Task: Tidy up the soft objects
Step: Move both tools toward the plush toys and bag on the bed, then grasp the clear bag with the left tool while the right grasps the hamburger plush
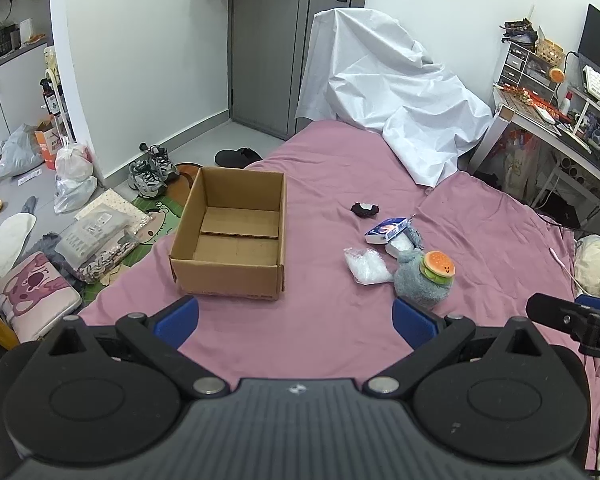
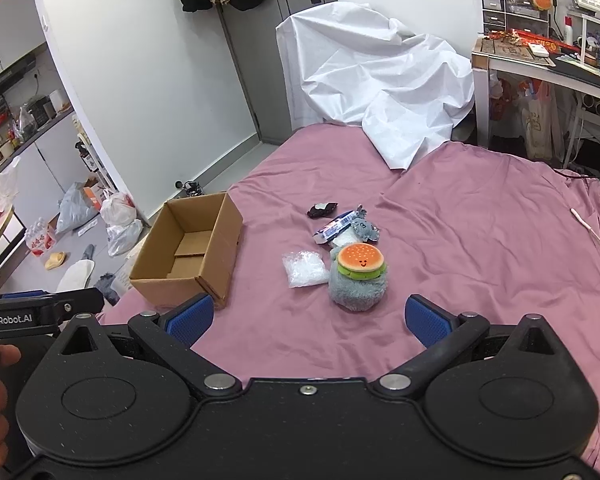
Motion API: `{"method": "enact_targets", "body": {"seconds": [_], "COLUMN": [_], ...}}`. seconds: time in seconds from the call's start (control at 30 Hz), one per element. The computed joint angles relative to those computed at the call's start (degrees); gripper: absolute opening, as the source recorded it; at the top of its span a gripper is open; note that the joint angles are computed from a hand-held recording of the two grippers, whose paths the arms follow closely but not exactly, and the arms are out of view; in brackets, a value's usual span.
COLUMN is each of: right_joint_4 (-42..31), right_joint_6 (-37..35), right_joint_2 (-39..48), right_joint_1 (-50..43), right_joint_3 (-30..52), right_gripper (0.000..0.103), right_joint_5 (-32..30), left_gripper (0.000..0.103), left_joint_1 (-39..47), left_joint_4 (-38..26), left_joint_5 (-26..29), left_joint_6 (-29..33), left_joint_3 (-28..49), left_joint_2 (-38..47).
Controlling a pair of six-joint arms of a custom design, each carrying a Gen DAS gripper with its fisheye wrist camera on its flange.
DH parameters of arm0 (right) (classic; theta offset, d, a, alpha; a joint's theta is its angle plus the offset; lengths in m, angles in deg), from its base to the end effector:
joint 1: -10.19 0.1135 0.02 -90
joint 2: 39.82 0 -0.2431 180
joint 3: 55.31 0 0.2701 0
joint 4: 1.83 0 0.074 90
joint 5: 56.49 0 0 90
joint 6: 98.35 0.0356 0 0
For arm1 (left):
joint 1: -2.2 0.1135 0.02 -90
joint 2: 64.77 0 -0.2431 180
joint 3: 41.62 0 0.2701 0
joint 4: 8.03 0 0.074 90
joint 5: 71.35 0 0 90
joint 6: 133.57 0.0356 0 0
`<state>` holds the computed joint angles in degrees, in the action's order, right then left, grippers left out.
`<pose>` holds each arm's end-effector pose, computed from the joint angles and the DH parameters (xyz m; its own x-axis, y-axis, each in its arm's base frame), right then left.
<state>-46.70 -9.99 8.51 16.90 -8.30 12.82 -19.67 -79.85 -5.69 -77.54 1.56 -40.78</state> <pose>0.1998 0.0362 0.2114 -0.7063 -0.1101 -0.6993 -0.3726 0.8977 0.2350 0.1146 -0.0302 0.2165 -0.6716 -0.2790 -0.6864 -0.3232 0.9439 -0.0675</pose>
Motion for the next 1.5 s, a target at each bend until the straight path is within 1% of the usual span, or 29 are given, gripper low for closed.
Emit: {"method": "enact_targets", "body": {"seconds": [0.27, 0.5, 0.7, 0.83, 1.17, 1.3, 1.5], "right_joint_4": [-0.47, -1.51, -0.65, 0.40, 5.34, 8.62, 13.00], "right_joint_6": [0.40, 1.27, 1.69, 1.24, 0.36, 0.67, 0.80], "right_joint_2": [-0.72, -3.48, -2.48, -1.74, 2.58, 4.83, 9.93], "right_joint_1": [1.07, 1.64, 1.91, 1.37, -0.62, -1.56, -2.17], "right_joint_3": [0.07, -0.12, -0.10, -0.55, -2.23, -2.81, -2.75], "right_gripper": [0.103, 0.103, 0.103, 0.103, 0.103, 0.103, 0.103], "right_joint_5": [1.03, 1.68, 2.29, 1.22, -0.56, -0.96, -0.15], "left_gripper": [0.102, 0.102, 0.102, 0.102, 0.102, 0.101, 0.101], "left_joint_1": [-0.09, -1.10, -0.66, -0.73, 1.66, 1.86, 3.41], "left_joint_4": [-0.58, -1.17, -0.37, 0.81, 8.06, 12.44, 19.48], "left_joint_5": [-0.01, -0.76, -0.06, 0.00, 2.15, 2.11, 2.88], "left_joint_6": [-0.48, -0.81, -0.63, -0.69, 0.91, 1.60, 1.28], "left_joint_3": [0.60, 0.74, 0.27, -0.64, -3.93, -4.54, -5.87], "left_joint_2": [0.70, -0.40, -0.35, -0.61, 2.19, 6.81, 11.24]}}
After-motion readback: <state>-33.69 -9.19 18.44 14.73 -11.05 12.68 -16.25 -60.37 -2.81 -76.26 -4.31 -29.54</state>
